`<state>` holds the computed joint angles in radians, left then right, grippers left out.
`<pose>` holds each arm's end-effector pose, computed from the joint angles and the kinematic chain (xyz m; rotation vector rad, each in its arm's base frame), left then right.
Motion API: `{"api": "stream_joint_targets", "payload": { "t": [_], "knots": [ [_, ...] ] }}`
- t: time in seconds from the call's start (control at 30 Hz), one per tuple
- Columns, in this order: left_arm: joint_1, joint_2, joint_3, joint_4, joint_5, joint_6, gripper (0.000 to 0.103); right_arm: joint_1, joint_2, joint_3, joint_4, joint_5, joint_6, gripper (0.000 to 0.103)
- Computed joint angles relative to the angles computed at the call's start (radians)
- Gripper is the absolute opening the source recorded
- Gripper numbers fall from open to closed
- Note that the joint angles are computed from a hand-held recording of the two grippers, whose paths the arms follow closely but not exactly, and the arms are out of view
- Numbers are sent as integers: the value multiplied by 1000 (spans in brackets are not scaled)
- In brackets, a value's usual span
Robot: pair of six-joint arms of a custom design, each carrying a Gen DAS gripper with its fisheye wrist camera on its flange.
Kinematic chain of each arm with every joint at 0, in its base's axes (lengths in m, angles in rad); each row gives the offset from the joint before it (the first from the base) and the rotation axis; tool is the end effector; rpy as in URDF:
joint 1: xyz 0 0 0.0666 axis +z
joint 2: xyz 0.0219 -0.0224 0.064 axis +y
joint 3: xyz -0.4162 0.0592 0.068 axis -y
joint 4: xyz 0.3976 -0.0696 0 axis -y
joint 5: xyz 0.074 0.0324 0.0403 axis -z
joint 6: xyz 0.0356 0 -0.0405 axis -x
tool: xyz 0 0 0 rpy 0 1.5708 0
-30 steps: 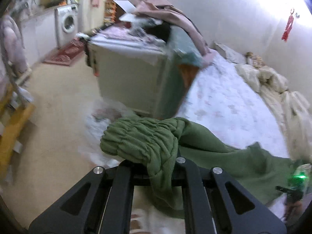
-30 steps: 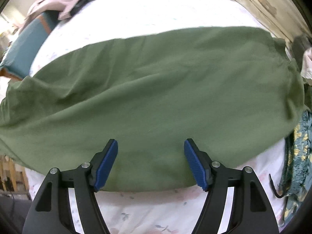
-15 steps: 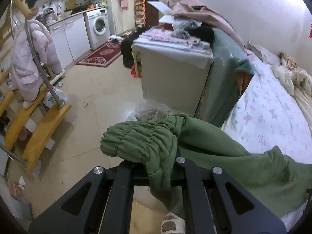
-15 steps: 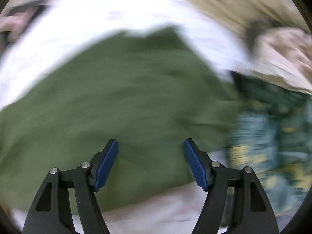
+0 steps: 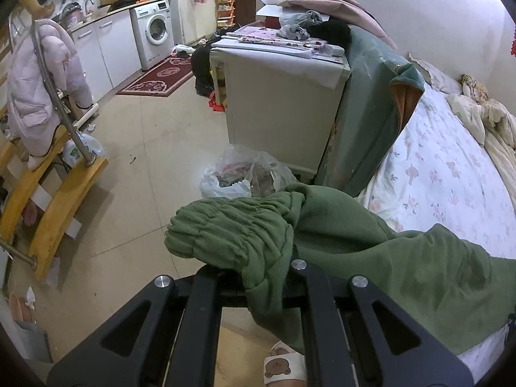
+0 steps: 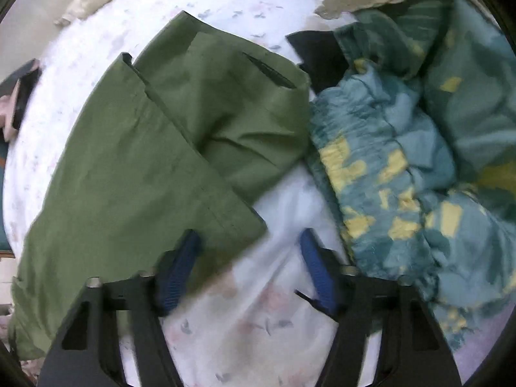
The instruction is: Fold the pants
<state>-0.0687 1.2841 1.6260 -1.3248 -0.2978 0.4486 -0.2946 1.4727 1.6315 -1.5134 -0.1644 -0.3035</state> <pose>0.4035 -0.0177 0.5923 -0.5826 2.4297 0.1687 0.4462 -0.1297 0.5077 0.8344 2.7950 0.2417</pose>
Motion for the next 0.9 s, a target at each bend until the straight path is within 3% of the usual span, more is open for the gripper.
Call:
{"api": "stream_joint_targets", "payload": {
  "t": [0.1,0.23,0.33,0.4,0.5,0.67,0.73,0.77,0.8,0.83,0.9],
  "knots": [
    [3,-6,-5,-2,8,-3,5,-14,-31,19,49,-43,33,0],
    [10,-9,-8,-8,50,12,5,-3,-50,115,103,-20,144,0],
    [25,-41,-32,39,203,14,5,-16,-52,176,126,43,188,0],
    [10,-64,-56,67,267,-13,6,-40,-44,200,126,99,187,0],
    [-51,-48,-85,28,220,-54,6,-66,-21,169,88,261,211,0],
    [-44,-12,-156,17,248,-7,7,-122,40,104,-30,226,196,4],
    [-30,-8,-185,19,251,1,9,-115,30,107,-23,266,226,22],
    [-27,-8,-195,21,256,3,10,-107,29,118,-28,310,223,46],
    [-21,-8,-206,24,261,6,11,-91,35,139,-35,364,206,64],
    [-17,-7,-215,23,263,10,14,-84,15,136,-12,424,195,64],
    [-4,-7,-238,19,274,12,19,-74,-7,152,28,465,183,64]
  ]
}}
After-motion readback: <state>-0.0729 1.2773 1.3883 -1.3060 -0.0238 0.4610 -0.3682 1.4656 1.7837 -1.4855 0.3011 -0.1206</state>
